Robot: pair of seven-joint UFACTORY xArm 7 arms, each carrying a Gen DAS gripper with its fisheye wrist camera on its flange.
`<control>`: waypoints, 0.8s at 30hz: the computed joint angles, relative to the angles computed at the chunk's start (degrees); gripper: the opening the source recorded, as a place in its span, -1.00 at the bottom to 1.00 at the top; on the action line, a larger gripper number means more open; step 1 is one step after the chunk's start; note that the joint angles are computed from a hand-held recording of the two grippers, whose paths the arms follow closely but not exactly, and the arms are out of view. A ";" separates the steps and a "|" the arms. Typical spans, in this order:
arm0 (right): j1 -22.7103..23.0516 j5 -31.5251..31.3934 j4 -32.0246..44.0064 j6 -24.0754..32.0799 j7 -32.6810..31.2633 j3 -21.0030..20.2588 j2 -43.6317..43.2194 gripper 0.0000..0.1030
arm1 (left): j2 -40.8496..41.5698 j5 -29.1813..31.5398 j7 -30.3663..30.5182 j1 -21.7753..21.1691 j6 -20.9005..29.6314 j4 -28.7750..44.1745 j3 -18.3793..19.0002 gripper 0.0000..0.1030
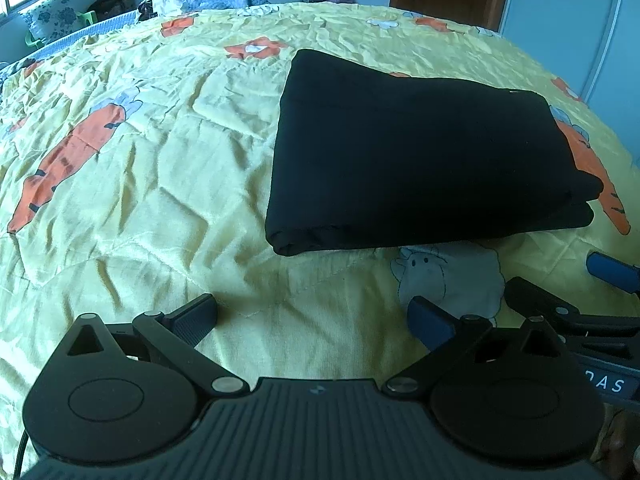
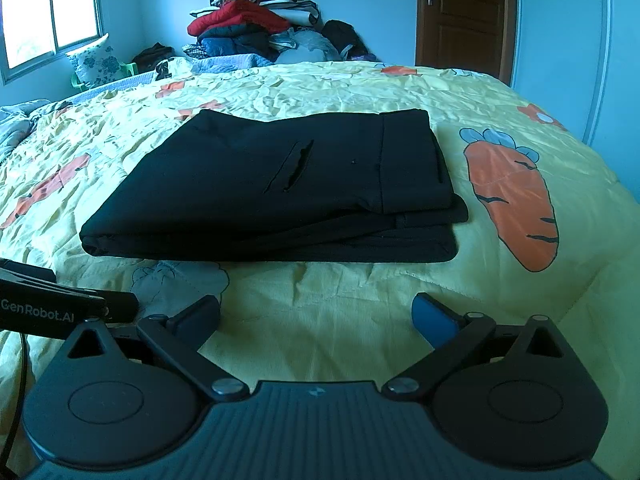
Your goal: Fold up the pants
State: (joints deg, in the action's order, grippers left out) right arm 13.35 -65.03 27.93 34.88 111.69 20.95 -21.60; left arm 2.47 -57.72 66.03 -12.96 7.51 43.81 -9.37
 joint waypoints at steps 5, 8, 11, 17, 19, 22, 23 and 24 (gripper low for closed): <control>0.07 -0.02 0.00 0.02 0.01 -0.06 0.01 1.00 | 0.13 -0.71 0.71 0.05 -0.12 0.08 -0.13 1.00; 0.10 0.00 -0.01 0.04 0.01 -0.07 -0.01 1.00 | 0.14 -0.60 0.56 0.07 -0.10 0.11 -0.15 1.00; 0.11 -0.01 0.01 0.06 0.03 -0.07 0.00 1.00 | 0.13 -0.58 0.56 0.08 -0.11 0.11 -0.16 1.00; 0.16 0.02 0.04 0.13 0.03 -0.06 0.04 1.00 | 0.07 -0.68 0.63 0.07 -0.09 0.07 -0.16 1.00; 0.18 0.02 0.06 0.16 0.03 -0.06 0.07 1.00 | 0.06 -0.99 0.92 0.08 -0.02 0.09 -0.16 1.00; 0.20 0.02 0.09 0.20 0.01 -0.07 0.10 1.00 | 0.06 -1.65 1.44 0.08 0.15 0.21 -0.15 1.00; 0.21 0.02 0.09 0.20 0.01 -0.08 0.10 1.00 | 0.06 -1.74 1.55 0.07 0.17 0.21 -0.13 1.00; 0.21 0.02 0.09 0.20 0.01 -0.08 0.11 1.00 | 0.01 -1.79 1.58 0.07 0.27 0.22 -0.10 1.00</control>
